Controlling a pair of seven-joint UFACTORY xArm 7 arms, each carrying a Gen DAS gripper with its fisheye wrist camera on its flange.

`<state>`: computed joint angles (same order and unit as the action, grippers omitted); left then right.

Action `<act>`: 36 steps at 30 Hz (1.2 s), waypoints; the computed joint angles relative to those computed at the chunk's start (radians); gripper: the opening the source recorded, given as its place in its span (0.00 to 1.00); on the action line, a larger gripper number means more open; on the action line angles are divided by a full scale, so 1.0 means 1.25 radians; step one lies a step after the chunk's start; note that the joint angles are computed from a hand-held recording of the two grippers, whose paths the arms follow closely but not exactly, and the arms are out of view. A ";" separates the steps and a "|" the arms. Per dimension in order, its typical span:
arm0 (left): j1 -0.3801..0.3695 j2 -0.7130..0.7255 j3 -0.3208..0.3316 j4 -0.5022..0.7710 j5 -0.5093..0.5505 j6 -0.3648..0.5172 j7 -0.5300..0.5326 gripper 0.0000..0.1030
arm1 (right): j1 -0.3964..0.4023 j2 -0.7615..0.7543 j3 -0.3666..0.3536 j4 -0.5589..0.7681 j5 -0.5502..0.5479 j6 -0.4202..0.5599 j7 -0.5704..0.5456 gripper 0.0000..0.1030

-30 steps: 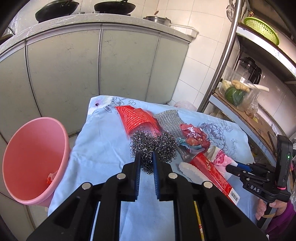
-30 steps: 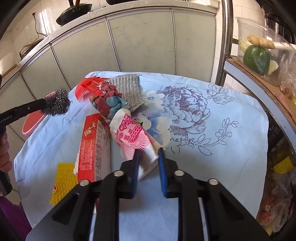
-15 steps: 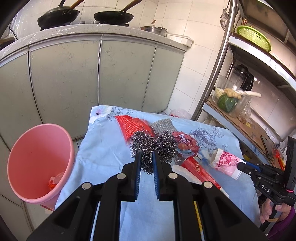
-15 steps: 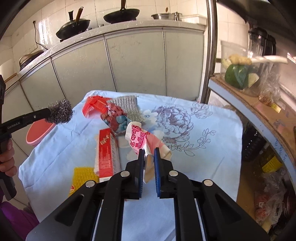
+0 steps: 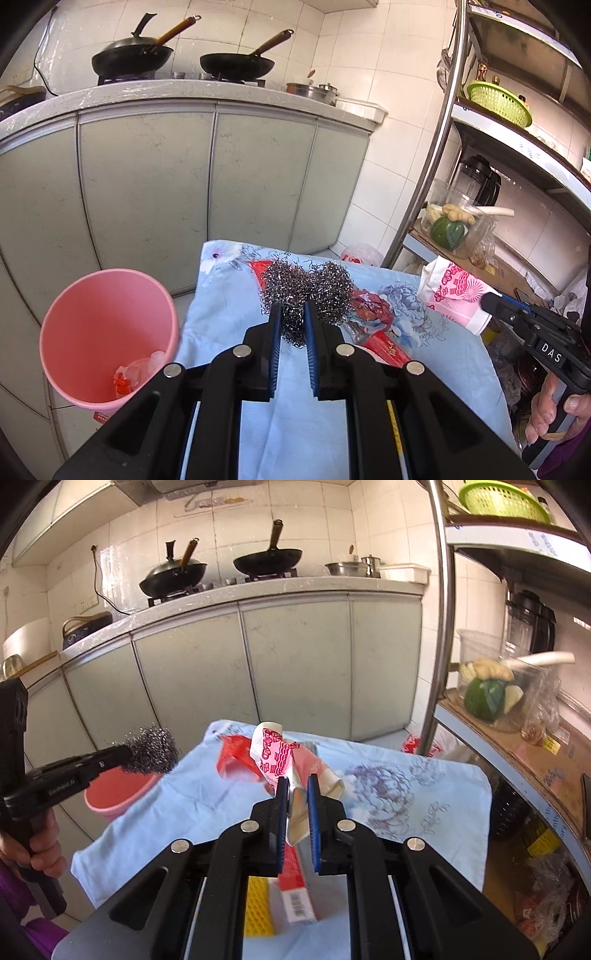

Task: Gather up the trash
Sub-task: 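Carry both items over the pink bucket and open both tools to drop them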

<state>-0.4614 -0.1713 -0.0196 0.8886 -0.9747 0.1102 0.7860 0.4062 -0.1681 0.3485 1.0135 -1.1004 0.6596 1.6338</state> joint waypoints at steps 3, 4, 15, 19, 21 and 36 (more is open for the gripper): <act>0.002 -0.015 0.009 -0.007 -0.002 -0.014 0.004 0.11 | 0.006 0.043 0.003 0.049 -0.026 -0.005 0.004 0.11; 0.002 -0.019 0.016 -0.009 -0.005 -0.018 0.008 0.11 | 0.011 0.057 0.000 0.065 -0.034 -0.008 0.004 0.11; 0.009 -0.030 0.073 -0.023 0.070 -0.082 -0.058 0.11 | 0.123 0.272 -0.076 0.316 -0.069 -0.051 -0.078 0.11; 0.011 -0.026 0.102 -0.029 0.112 -0.101 -0.097 0.11 | 0.164 0.362 -0.103 0.429 -0.042 -0.064 -0.151 0.11; 0.021 -0.021 0.109 -0.032 0.145 -0.114 -0.128 0.11 | 0.179 0.412 -0.114 0.493 -0.015 -0.078 -0.193 0.11; 0.145 0.075 0.123 -0.036 0.355 -0.146 -0.334 0.12 | 0.238 0.804 -0.113 0.995 0.321 -0.043 -0.564 0.11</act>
<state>-0.2804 -0.0771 0.1339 0.8434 -0.5314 -0.0721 0.3679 0.7033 0.8363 0.2074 2.2578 -0.6989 0.6058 0.9291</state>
